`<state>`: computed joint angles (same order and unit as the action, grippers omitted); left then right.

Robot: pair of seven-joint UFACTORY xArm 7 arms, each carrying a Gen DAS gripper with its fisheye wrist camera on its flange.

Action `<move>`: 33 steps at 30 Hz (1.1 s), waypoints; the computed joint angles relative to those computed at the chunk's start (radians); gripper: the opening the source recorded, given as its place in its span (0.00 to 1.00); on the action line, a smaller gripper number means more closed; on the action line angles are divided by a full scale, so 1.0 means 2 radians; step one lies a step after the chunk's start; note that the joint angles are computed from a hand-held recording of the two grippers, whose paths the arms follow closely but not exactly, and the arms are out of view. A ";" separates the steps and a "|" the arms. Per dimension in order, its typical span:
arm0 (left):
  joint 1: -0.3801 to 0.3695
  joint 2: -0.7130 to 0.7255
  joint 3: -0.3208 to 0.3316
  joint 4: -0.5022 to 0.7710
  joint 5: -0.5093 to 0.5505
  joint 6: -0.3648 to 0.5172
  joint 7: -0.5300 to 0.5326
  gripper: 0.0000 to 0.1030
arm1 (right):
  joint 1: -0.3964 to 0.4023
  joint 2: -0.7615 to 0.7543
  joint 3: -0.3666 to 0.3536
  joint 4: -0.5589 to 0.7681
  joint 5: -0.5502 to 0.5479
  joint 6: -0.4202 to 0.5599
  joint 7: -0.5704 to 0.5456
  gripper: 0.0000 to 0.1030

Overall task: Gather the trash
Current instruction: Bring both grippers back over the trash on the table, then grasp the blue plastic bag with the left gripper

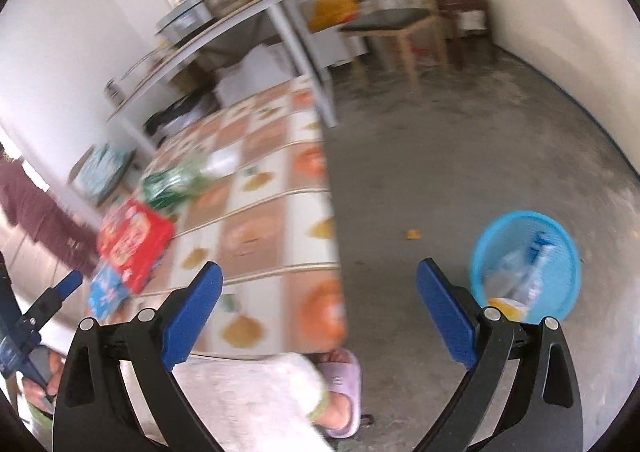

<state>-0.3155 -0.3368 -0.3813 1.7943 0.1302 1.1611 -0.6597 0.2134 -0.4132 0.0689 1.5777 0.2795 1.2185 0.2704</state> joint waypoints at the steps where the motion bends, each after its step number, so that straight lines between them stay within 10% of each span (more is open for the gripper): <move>1: 0.003 -0.014 0.007 -0.013 0.002 0.001 0.000 0.86 | 0.006 0.008 0.007 0.007 0.003 -0.001 -0.002 0.92; 15: 0.092 -0.211 0.094 -0.203 -0.047 -0.009 0.014 0.87 | 0.091 0.171 0.083 0.169 -0.013 0.042 0.005 0.92; 27: 0.123 -0.204 0.128 -0.262 -0.072 -0.030 0.036 0.86 | 0.148 0.273 0.088 0.273 -0.034 0.074 0.023 0.92; 33: 0.121 -0.191 0.133 -0.254 -0.084 -0.010 0.040 0.64 | 0.155 0.277 0.084 0.277 -0.036 0.074 0.031 0.92</move>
